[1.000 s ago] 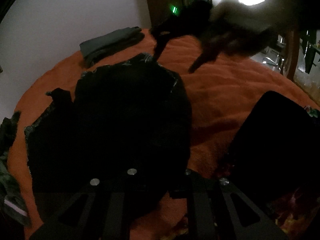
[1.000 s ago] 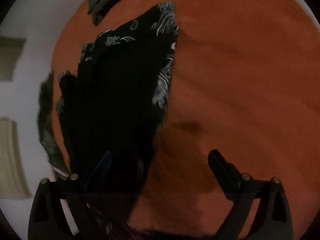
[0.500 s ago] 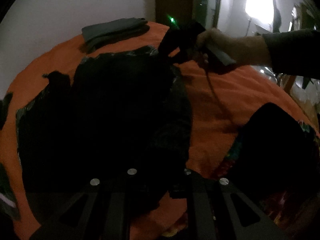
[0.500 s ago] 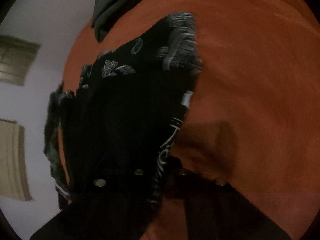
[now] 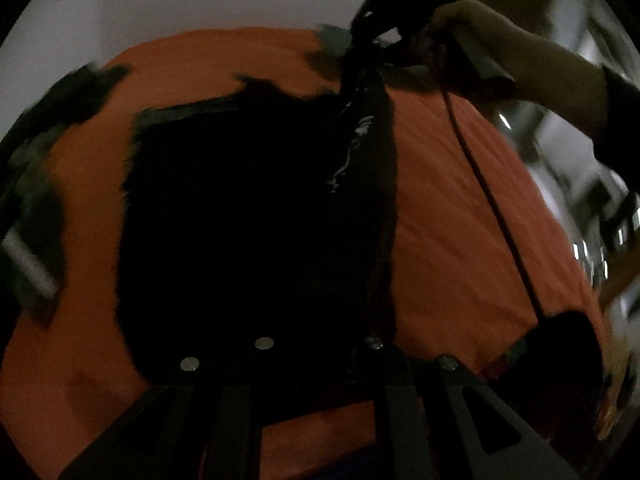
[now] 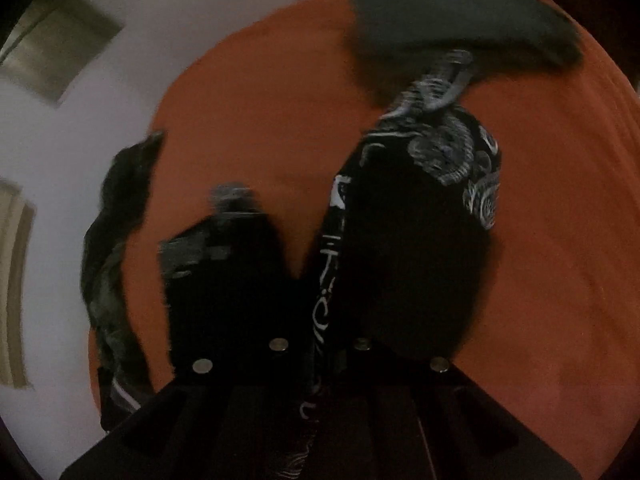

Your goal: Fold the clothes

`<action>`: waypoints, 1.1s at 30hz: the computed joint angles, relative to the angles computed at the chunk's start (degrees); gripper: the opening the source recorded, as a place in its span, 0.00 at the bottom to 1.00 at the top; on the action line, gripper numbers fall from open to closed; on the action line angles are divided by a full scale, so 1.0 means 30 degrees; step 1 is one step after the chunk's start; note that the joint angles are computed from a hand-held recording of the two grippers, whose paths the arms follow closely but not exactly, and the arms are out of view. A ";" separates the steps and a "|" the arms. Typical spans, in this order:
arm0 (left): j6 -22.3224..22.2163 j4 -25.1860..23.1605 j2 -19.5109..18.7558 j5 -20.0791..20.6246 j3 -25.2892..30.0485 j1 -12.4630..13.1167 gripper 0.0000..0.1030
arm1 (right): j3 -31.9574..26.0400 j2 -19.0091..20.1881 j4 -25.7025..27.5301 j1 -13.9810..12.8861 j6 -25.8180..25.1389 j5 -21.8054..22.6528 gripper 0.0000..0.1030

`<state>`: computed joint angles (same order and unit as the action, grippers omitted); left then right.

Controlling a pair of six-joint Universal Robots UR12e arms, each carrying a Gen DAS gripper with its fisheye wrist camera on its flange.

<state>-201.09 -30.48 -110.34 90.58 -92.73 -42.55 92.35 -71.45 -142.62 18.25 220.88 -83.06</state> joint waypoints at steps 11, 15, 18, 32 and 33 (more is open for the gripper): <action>-1.1850 0.5598 0.1546 -0.4197 -0.6024 0.2935 0.17 | -1.1199 0.6568 0.6731 0.4539 -0.5821 -0.3445 0.56; -1.3701 0.6860 0.1504 -0.6294 -0.6749 0.3732 0.22 | -1.0197 0.5793 0.5886 0.4621 -0.4433 -0.3294 0.56; -1.3066 0.6384 0.1550 -0.6472 -0.6637 0.3755 0.24 | -0.8149 0.4349 0.5295 0.4216 -0.2748 -0.2414 0.56; -1.4814 0.5481 0.1663 -0.8170 -0.6634 0.4067 0.28 | 0.2834 -0.1159 0.0829 0.6184 -0.4685 -0.1857 0.66; -1.5269 0.5437 0.1700 -0.8391 -0.6662 0.4131 0.28 | 0.2847 -0.1075 0.0680 0.6928 -0.6150 -0.3370 0.66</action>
<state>-246.90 -14.17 -105.24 65.40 -112.72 -30.16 100.89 -74.67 -140.58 39.03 202.43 -93.17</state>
